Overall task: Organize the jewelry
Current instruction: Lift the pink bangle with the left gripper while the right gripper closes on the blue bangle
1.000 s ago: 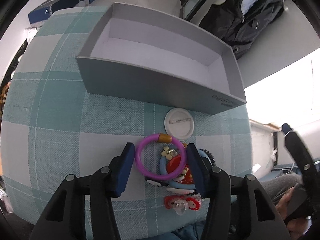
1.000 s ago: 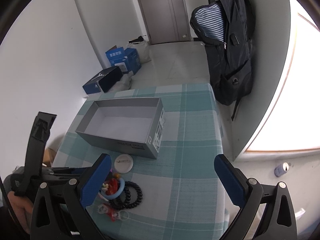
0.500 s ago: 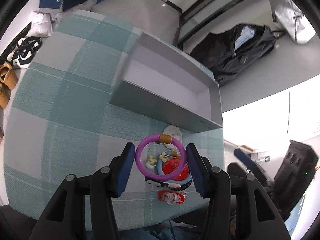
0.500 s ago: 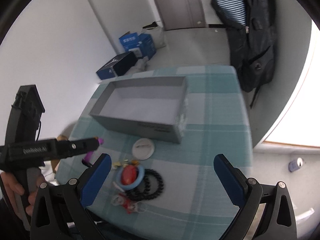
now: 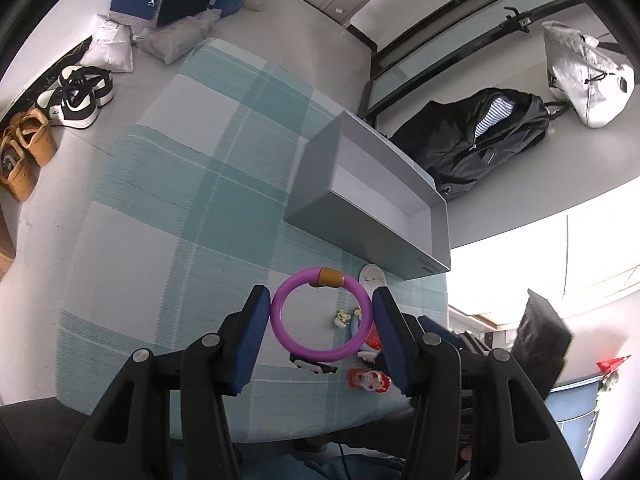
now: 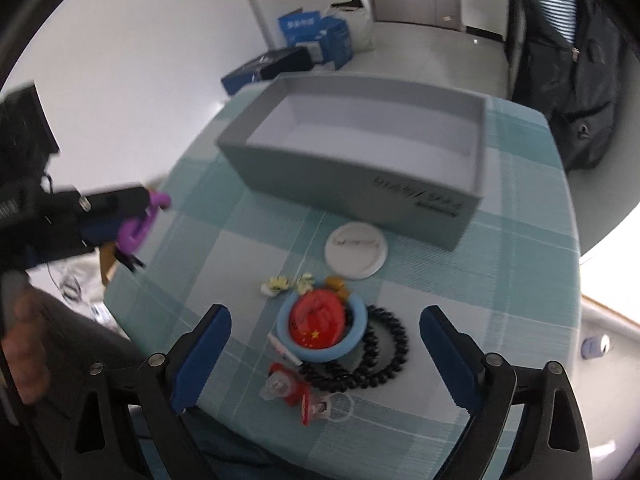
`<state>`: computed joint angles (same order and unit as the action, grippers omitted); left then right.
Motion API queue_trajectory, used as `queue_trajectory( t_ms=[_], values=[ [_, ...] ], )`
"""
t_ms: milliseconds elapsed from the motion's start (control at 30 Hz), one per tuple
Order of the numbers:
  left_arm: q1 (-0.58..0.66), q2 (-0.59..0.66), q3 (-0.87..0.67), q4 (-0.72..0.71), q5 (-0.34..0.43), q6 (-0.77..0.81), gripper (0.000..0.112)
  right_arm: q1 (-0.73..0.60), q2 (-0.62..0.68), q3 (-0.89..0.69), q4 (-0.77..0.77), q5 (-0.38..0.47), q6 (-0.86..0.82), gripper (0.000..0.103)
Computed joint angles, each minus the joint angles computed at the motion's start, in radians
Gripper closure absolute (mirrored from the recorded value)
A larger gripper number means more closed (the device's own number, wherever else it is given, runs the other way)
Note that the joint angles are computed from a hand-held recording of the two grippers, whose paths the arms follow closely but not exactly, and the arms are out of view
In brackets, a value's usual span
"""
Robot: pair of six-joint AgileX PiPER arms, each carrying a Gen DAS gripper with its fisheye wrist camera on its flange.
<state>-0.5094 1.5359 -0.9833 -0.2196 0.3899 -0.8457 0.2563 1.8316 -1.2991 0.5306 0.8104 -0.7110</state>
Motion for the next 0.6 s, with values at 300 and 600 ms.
queue_trajectory(
  t_ms=[300, 600],
  values=[
    [0.007, -0.037, 0.041, -0.02, -0.026, 0.031, 0.065, 0.103, 0.017, -0.001, -0.212, -0.091, 0.118, 0.033],
    [0.016, -0.06, 0.067, -0.045, -0.046, 0.051, 0.065, 0.097, -0.007, 0.023, -0.183, -0.096, 0.061, 0.045]
  ],
)
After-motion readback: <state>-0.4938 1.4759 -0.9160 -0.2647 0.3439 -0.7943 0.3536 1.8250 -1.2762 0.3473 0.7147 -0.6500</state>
